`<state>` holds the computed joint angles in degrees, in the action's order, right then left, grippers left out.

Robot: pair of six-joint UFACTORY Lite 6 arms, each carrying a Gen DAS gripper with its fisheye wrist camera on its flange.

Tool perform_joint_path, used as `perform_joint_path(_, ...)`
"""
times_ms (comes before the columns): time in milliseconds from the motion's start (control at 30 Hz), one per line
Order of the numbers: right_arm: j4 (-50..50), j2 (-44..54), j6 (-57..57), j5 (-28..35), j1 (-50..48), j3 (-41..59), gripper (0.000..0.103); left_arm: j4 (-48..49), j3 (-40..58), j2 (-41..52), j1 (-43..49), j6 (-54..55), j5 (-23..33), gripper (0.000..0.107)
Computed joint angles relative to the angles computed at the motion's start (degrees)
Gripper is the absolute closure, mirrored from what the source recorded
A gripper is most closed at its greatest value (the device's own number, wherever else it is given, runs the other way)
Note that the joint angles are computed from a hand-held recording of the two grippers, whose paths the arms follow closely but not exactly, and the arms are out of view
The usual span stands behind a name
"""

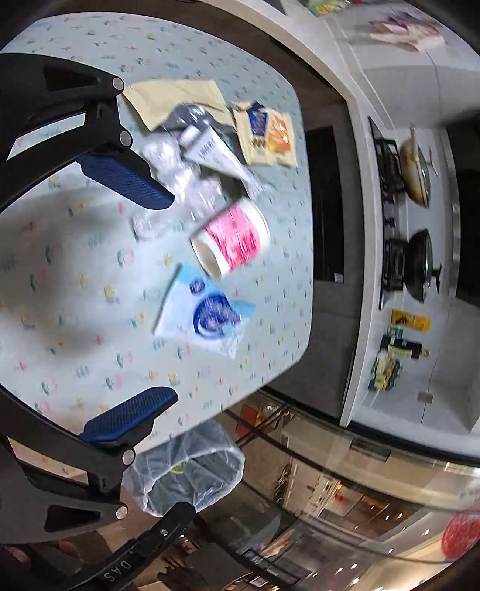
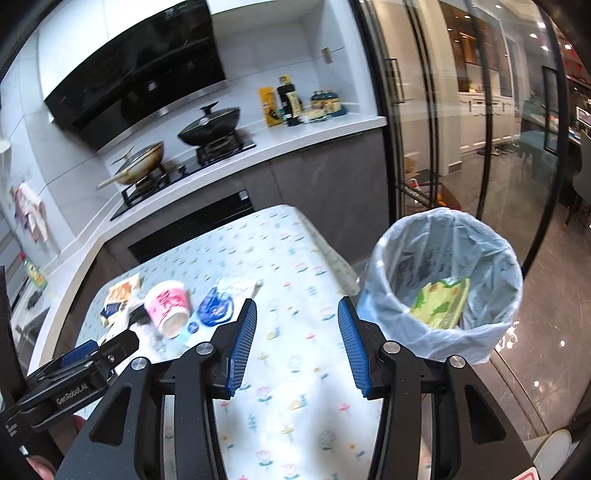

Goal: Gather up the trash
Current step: 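Move both tools back to the table toward the beige packet and wipes pack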

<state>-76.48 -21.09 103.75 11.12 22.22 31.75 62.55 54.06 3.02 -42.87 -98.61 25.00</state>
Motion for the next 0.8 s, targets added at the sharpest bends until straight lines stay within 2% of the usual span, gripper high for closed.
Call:
perform_joint_path(233,-7.34,8.66,11.65,3.81,9.95,4.67,0.058,0.37,-14.37,-11.63,9.90,-0.38,-4.98,0.015)
perform_joint_path(433,-12.33,17.55,19.65,5.83,15.43,9.29,0.058,-2.31,-23.08,-17.57,21.32,4.44,-10.34,0.015)
perform_joint_path(500,-13.21,20.80,21.24,6.31,16.71,11.18,0.058,-1.99,-24.91,-18.43,24.96,4.90,-11.89,0.015)
perform_joint_path(600,-14.03,24.86,22.55,5.81,17.21,13.81,0.058,-9.89,-25.76,-18.03,31.20,15.12,-15.16,0.015)
perform_joint_path(800,-16.28,32.66,25.23,4.53,16.61,19.14,0.058,-17.02,-25.17,-13.90,39.68,24.70,-20.09,0.014)
